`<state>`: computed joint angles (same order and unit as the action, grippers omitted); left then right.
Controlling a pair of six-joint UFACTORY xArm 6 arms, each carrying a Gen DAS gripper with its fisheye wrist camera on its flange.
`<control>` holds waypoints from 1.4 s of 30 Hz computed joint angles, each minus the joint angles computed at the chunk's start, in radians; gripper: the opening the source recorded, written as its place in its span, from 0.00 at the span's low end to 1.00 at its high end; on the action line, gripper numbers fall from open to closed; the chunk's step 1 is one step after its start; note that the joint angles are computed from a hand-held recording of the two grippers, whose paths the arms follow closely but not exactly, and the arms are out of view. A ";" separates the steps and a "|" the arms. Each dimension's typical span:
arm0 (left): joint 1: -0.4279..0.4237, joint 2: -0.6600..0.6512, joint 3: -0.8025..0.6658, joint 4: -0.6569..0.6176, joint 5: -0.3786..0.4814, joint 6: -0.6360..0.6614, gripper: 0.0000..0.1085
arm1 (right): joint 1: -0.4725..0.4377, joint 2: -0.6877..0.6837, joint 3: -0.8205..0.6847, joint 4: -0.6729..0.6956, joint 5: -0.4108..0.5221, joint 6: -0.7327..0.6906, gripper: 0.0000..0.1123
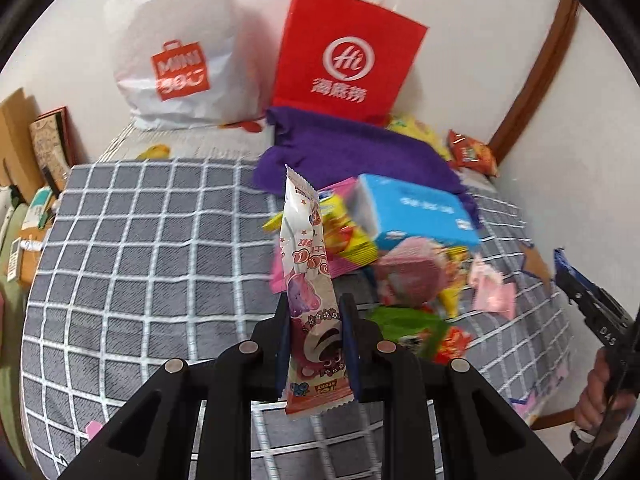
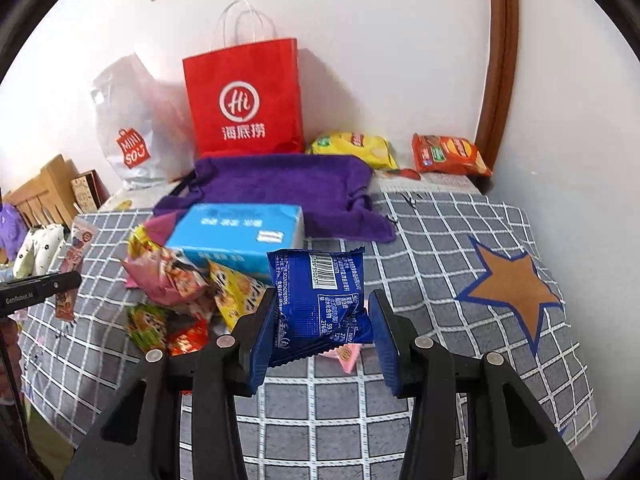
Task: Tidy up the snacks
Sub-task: 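Carry both packets over the purple towel and lower them onto it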
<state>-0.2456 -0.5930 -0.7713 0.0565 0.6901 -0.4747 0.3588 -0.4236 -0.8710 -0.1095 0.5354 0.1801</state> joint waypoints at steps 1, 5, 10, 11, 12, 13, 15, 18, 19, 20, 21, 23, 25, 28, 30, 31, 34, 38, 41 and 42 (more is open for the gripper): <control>-0.006 0.008 -0.015 -0.001 0.004 0.005 0.20 | 0.003 0.000 -0.005 0.002 0.000 0.001 0.40; -0.031 0.043 -0.076 -0.018 0.005 0.046 0.20 | 0.020 0.011 -0.040 -0.027 0.010 0.030 0.40; -0.053 0.098 -0.154 0.004 0.005 0.062 0.20 | 0.027 0.047 -0.093 0.017 0.016 0.022 0.40; -0.054 0.113 -0.172 0.003 0.007 0.067 0.20 | 0.028 0.059 -0.105 0.016 0.016 0.024 0.40; -0.056 0.127 -0.189 0.003 0.010 0.071 0.20 | 0.029 0.074 -0.120 0.006 0.015 0.031 0.40; -0.056 0.141 -0.207 0.005 0.013 0.076 0.20 | 0.029 0.084 -0.130 -0.003 0.015 0.039 0.40; -0.056 0.166 -0.236 0.017 0.011 0.080 0.20 | 0.028 0.110 -0.157 -0.013 0.016 0.050 0.40; -0.051 0.205 -0.278 0.013 0.008 0.089 0.20 | 0.024 0.157 -0.209 -0.028 0.019 0.069 0.40; -0.049 0.218 -0.292 0.004 0.008 0.096 0.20 | 0.024 0.170 -0.223 -0.028 0.021 0.067 0.40; -0.047 0.232 -0.307 -0.007 0.009 0.106 0.20 | 0.023 0.186 -0.243 -0.032 0.023 0.066 0.40; -0.046 0.246 -0.322 -0.014 0.010 0.114 0.20 | 0.024 0.202 -0.263 -0.036 0.024 0.065 0.40; -0.042 0.275 -0.358 -0.019 0.015 0.125 0.20 | 0.025 0.234 -0.302 -0.037 0.020 0.055 0.40; -0.040 0.308 -0.398 -0.013 0.024 0.132 0.20 | 0.026 0.273 -0.351 -0.038 0.021 0.050 0.40; -0.034 0.360 -0.465 -0.005 0.043 0.137 0.20 | 0.027 0.346 -0.441 -0.033 0.032 0.041 0.40; -0.025 0.394 -0.507 -0.014 0.051 0.152 0.20 | 0.029 0.390 -0.495 -0.028 0.033 0.035 0.40; -0.019 0.410 -0.526 -0.019 0.053 0.160 0.20 | 0.029 0.410 -0.518 -0.025 0.033 0.029 0.40; -0.001 0.458 -0.583 -0.033 0.056 0.177 0.20 | 0.028 0.476 -0.599 -0.003 0.035 0.001 0.40; 0.029 0.534 -0.671 -0.068 0.068 0.202 0.20 | 0.023 0.581 -0.733 0.038 0.061 -0.037 0.40; 0.048 0.595 -0.739 -0.075 0.071 0.210 0.20 | 0.018 0.662 -0.841 0.069 0.084 -0.063 0.40; 0.054 0.616 -0.762 -0.075 0.072 0.211 0.20 | 0.018 0.682 -0.867 0.067 0.086 -0.063 0.40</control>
